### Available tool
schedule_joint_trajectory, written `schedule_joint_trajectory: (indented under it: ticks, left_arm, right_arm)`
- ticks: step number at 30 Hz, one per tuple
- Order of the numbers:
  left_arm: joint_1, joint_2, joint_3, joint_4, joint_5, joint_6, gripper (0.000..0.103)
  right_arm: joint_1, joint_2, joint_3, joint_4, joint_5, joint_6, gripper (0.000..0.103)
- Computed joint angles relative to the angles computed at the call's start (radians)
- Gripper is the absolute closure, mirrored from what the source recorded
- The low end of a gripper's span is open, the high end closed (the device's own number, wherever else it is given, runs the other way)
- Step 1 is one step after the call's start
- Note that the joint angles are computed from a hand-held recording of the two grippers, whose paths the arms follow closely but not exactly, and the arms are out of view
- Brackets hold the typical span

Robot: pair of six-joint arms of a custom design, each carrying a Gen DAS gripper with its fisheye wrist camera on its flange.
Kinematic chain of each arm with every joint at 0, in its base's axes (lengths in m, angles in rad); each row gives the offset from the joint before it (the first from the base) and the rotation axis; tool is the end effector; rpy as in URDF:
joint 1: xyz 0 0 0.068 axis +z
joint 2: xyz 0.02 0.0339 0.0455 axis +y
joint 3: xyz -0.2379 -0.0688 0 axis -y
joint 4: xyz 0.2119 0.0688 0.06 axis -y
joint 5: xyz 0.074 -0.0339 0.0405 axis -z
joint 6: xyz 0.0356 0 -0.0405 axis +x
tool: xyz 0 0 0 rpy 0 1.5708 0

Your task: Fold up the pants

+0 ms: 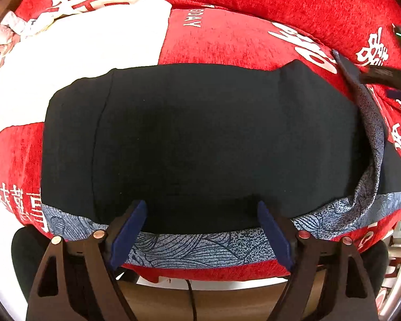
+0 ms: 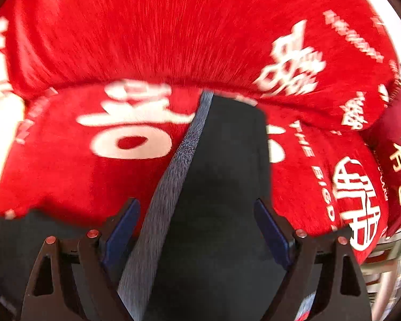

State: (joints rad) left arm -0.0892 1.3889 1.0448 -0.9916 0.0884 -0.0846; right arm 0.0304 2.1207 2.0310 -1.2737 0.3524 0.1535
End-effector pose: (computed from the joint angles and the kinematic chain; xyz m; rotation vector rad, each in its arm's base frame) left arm 0.2210 -0.0229 0.2260 0.0219 2.9109 -0.1581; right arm 0.3831 -0.0006 0.2520 0.2293 2.8569 -0.4807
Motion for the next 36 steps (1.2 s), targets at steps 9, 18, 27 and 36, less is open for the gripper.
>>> schedule_joint_trajectory:
  ticks: [9, 18, 27, 36]
  left_arm:
    - [-0.041, 0.057, 0.005, 0.036, -0.025, -0.042, 0.011]
    - [-0.075, 0.081, 0.053, 0.012, -0.011, -0.084, 0.011]
    - [-0.248, 0.099, 0.12, -0.002, -0.007, -0.143, 0.011]
    - [-0.432, 0.227, 0.17, 0.034, -0.098, -0.213, 0.009]
  right_arm:
    - [-0.121, 0.192, 0.158, -0.038, -0.174, -0.069, 0.054]
    - [-0.313, -0.39, -0.394, 0.194, -0.333, -0.112, 0.092]
    - [-0.749, -0.814, -0.761, 0.255, -0.493, -0.31, 0.092]
    - [-1.009, -0.851, -1.011, 0.376, -0.614, -0.45, 0.093]
